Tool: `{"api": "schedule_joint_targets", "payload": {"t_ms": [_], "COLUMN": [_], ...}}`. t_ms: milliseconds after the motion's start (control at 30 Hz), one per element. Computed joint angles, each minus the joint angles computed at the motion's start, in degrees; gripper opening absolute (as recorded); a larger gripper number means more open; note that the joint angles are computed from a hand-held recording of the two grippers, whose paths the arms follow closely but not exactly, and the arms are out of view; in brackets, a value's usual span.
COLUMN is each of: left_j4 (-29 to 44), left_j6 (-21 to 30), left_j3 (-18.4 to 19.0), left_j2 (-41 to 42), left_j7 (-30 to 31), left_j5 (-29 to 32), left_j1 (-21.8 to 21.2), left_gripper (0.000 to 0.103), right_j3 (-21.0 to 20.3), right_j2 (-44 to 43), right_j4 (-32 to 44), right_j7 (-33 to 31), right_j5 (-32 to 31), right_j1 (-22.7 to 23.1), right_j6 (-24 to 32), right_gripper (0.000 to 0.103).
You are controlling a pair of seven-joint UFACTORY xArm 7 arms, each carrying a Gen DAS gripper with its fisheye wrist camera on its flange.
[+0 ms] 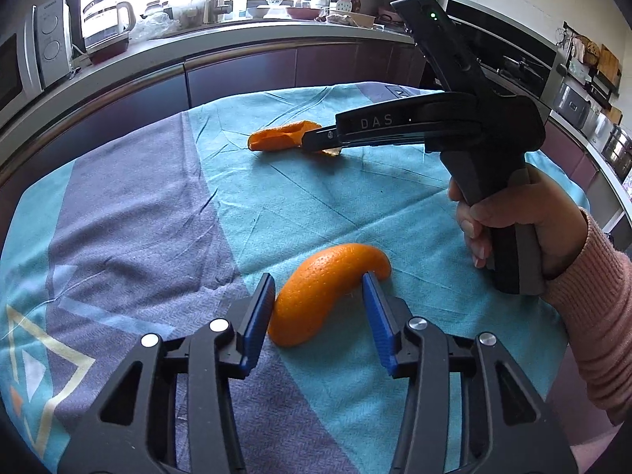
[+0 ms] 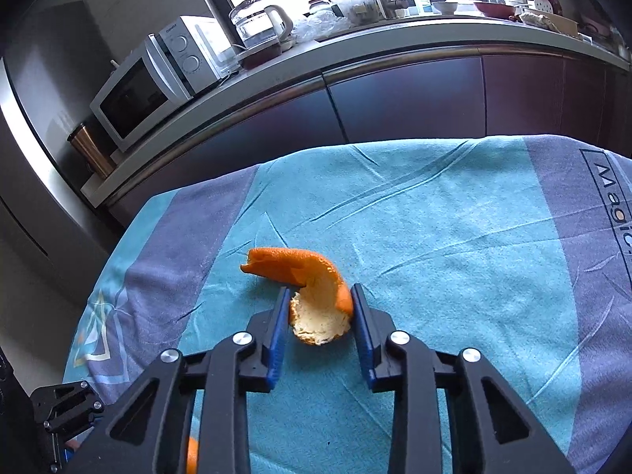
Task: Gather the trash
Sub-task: 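Grasp a curved orange peel with the left tool while the right tool grasps another peel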
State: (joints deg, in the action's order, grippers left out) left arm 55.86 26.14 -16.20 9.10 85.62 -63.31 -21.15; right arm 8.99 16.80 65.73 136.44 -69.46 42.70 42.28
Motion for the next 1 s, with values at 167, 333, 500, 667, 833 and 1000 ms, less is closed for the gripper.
{"api": "schedule_joint_targets", "payload": {"t_ms": [167,333,500,667,833,1000], "left_j4": [-0.42,-1.22,-1.70,-2.06,-2.08,-2.77], "left_j6": [0.15,1.66,1.09,0.33,1.00,1.12], "left_j3": [0.11,0.50,0.60,0.84,1.17,1.44], "left_j2": [-0.34,-1.23,-1.53,-1.68,-1.74,-2.36], "left_j7": [-0.08,1.94,3.09,2.75,1.33,1.23], "left_j5": [-0.75,-1.06,-1.00,-0.50,-0.60,-1.40], "left_j1": [0.19,0.24,-0.34,-0.61,-0.16,0.28], "left_gripper": [0.039,0.042,0.042,0.032,0.023,0.021], "right_j3": [0.07,0.29,0.90,1.83,2.52,3.15], "right_j2": [-0.11,-0.60,-1.34,-1.77,-2.02,-2.04], "right_j4": [-0.03,-0.54,-1.25,-1.59,-1.85,-1.57], "right_j7": [-0.19,1.60,4.43,7.21,11.43,13.49], "right_j5": [-0.33,-1.80,-4.13,-6.42,-9.56,-11.44], "right_j1": [0.18,0.58,1.03,1.71,2.22,2.70], "right_j6": [0.28,0.31,0.28,1.10,1.42,2.35], "right_gripper": [0.018,0.016,0.015,0.014,0.014,0.013]}}
